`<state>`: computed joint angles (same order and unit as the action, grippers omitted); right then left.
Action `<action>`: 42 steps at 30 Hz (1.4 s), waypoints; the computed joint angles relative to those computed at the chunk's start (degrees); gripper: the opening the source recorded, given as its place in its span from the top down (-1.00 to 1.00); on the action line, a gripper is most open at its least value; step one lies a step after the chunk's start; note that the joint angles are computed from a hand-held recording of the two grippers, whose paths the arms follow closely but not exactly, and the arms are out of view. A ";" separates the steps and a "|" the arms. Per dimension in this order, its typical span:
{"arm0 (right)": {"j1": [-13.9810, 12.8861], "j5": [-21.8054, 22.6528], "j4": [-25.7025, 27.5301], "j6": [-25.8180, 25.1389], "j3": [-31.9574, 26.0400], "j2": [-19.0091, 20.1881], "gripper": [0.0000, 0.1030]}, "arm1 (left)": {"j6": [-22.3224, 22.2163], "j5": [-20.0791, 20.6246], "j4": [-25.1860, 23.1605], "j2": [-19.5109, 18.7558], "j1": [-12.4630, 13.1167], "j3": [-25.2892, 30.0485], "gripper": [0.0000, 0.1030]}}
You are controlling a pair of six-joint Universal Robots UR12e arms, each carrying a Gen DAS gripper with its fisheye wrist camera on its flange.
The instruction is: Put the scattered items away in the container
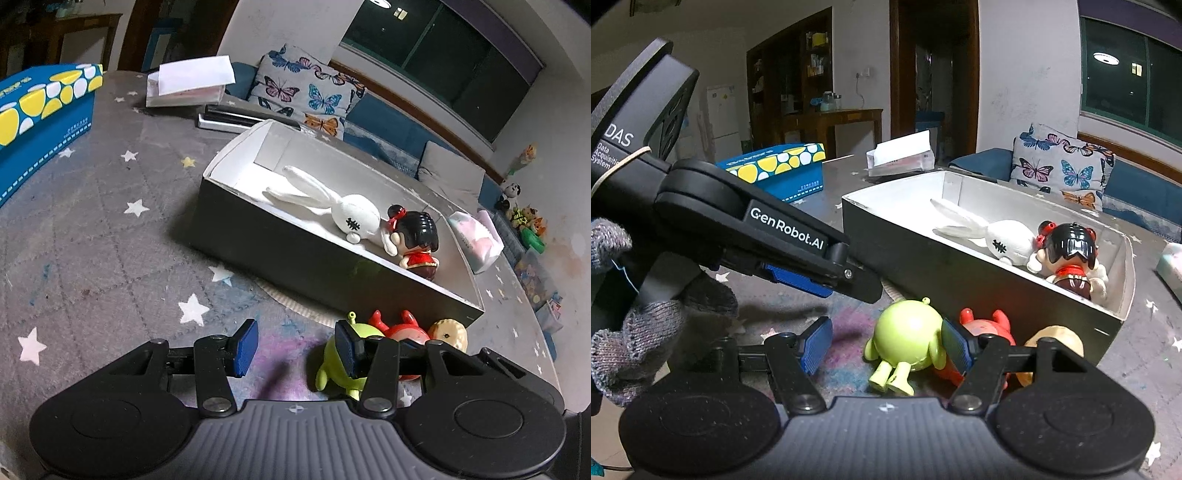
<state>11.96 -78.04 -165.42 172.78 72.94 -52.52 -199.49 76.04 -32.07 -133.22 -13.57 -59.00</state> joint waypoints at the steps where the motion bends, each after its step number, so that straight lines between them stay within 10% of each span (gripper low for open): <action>1: 0.05 -0.15 0.11 -0.13 -0.13 0.07 -0.30 | -0.01 -0.04 -0.09 0.01 0.04 -0.01 0.06; 20: 0.36 -0.73 2.98 -2.71 -2.25 0.96 -0.30 | -1.84 -1.40 -0.42 -0.07 0.55 0.23 0.06; 42: -1.51 11.86 5.17 -1.72 -0.60 -0.20 -0.25 | -4.06 -8.02 -2.63 -0.44 1.17 0.83 0.06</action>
<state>10.45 -66.18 -160.24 171.06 72.34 -52.71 -203.55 68.02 -34.70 -133.66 -12.39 -58.17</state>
